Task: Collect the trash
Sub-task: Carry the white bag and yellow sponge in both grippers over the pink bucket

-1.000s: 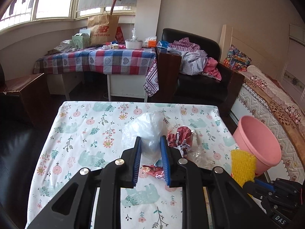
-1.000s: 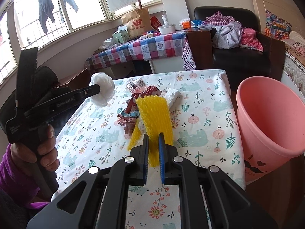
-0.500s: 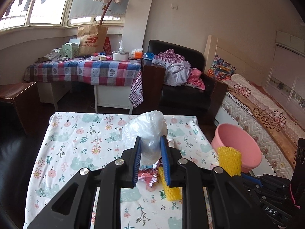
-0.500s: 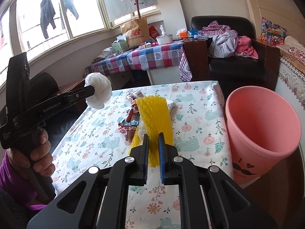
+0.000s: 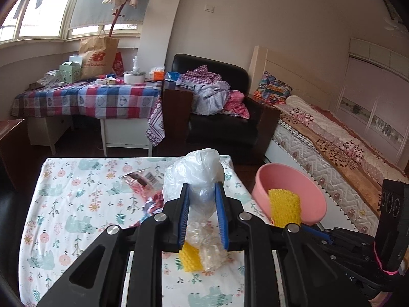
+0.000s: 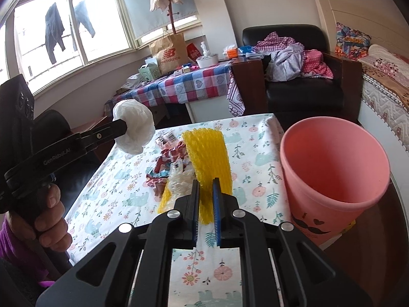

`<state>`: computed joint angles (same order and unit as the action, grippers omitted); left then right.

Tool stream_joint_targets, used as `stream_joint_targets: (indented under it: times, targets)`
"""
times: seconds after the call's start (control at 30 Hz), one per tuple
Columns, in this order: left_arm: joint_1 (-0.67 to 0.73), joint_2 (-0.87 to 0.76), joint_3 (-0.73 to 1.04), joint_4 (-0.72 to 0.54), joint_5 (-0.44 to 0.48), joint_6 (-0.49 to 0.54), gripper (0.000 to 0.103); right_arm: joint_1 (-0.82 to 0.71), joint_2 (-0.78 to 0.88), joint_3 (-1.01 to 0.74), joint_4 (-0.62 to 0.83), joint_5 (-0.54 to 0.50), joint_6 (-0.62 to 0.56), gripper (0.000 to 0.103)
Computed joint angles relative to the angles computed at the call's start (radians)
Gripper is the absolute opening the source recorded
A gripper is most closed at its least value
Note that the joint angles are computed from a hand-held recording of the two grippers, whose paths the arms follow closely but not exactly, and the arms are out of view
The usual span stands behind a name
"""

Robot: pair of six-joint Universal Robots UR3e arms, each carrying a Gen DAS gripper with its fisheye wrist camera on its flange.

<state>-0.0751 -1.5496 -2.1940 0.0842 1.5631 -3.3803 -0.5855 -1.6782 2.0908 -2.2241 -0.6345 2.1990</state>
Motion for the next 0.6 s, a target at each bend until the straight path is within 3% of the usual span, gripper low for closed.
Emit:
stream_joint_targets:
  times: [0.6]
  targets:
    - [-0.144, -0.292, 0.329, -0.033, -0.002, 0.007, 0.019, -0.111, 0.088, -0.035, -0.14, 0.026, 0.106, 0.01]
